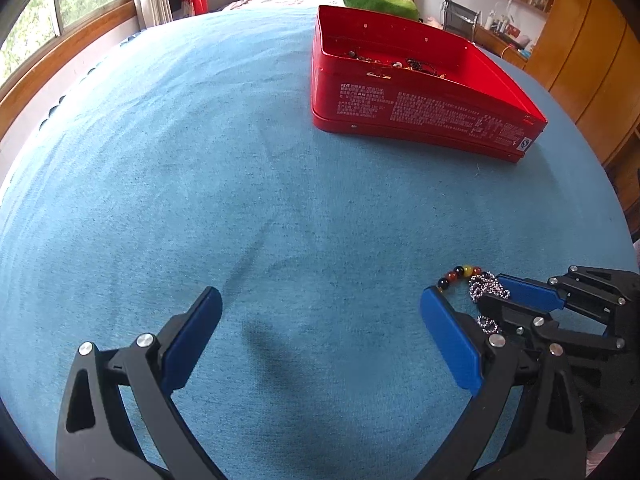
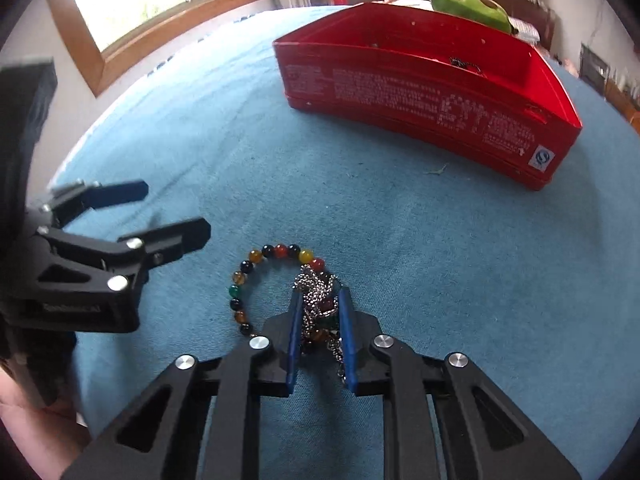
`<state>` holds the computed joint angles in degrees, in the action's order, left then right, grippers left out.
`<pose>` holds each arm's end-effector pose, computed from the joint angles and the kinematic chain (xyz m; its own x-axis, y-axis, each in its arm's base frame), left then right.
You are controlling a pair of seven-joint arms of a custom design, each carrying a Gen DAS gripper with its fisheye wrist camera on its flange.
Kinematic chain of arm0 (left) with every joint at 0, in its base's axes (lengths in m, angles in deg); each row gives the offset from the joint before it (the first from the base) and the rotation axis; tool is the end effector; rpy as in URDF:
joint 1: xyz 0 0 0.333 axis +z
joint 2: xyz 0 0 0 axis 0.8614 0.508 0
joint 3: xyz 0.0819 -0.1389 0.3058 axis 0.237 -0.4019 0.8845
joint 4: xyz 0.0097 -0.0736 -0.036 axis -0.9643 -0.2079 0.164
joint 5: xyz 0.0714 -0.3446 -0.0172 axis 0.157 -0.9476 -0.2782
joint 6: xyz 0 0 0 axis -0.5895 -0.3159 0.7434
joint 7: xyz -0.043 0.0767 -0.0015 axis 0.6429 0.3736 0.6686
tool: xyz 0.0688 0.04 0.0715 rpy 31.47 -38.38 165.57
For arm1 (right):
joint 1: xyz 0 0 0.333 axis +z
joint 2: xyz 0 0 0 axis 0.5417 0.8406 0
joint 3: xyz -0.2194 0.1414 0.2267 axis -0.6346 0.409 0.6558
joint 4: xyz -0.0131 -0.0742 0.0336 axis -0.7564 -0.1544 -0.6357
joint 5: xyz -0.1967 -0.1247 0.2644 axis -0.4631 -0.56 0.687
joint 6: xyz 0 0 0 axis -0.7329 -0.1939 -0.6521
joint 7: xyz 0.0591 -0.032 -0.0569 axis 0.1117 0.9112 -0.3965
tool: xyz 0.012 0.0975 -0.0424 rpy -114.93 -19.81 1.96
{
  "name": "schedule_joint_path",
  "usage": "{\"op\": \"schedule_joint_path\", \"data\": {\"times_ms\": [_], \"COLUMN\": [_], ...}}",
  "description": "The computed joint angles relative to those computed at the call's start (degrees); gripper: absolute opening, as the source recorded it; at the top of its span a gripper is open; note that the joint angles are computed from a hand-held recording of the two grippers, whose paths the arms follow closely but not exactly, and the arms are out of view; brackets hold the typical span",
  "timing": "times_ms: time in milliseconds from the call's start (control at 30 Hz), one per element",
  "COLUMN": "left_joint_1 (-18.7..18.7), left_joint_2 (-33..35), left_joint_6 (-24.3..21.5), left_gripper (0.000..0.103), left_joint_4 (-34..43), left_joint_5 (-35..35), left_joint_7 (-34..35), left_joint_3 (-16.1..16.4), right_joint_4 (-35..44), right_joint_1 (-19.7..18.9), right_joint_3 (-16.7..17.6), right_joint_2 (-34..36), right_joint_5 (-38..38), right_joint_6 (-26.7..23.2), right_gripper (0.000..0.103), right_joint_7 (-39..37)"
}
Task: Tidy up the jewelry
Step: 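Move the right tool to the multicolour bead bracelet tangled with the silver chain, then grasp the silver chain with the right tool while the left tool approaches the bracelet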
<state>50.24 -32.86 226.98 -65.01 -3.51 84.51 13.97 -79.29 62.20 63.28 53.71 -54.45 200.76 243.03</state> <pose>0.4391 -0.0866 0.4013 -0.4914 -0.8659 0.0938 -0.7821 0.3913 -0.4850 0.3702 0.3218 0.3723 -0.0095 -0.9857 -0.1681 -0.8737 0.0900 -0.4781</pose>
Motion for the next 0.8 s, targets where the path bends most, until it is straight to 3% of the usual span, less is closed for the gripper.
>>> {"op": "schedule_joint_path", "data": {"times_ms": [167,367,400,433,500,667,800], "left_joint_1": [0.0,-0.8,-1.0,-1.2,-1.6,-1.5,-2.1], "left_joint_2": [-0.4,-1.0,-1.0,-0.9,-0.4,1.8,2.9], "left_joint_6": [-0.4,-0.2,0.2,0.7,2.6,7.9,10.4], "left_gripper": [0.099,0.099,0.099,0.099,0.099,0.099,0.098], "left_joint_4": [-0.1,-0.9,-1.1,-1.3,-1.9,-3.0,-3.3], "left_joint_5": [0.0,0.7,1.3,2.5,5.2,18.2,21.6], "left_joint_7": [0.3,-0.4,-0.9,-1.8,-4.1,-15.0,-17.3], "left_joint_3": [0.1,-0.4,-0.6,-1.0,-1.8,-3.7,-3.6], "right_joint_4": [-2.7,-3.5,-3.0,-2.5,-3.3,-4.1,-4.1], "right_joint_1": [-1.8,-6.4,-7.6,-8.1,-8.0,-8.9,-9.5], "right_joint_3": [-1.9,-0.4,-0.8,-0.8,-0.1,0.4,0.4], "right_joint_2": [-2.8,-5.0,-4.5,-4.2,-4.8,-6.6,-6.8], "right_joint_5": [-11.6,-24.7,-30.3,-32.5,-29.1,-34.4,-38.1], "right_joint_6": [7.6,12.2,15.0,15.4,13.4,12.7,13.5], "right_gripper": [0.015,0.015,0.015,0.015,0.015,0.016,0.017], "right_joint_7": [12.0,25.6,31.9,34.2,31.2,37.3,40.7]}}
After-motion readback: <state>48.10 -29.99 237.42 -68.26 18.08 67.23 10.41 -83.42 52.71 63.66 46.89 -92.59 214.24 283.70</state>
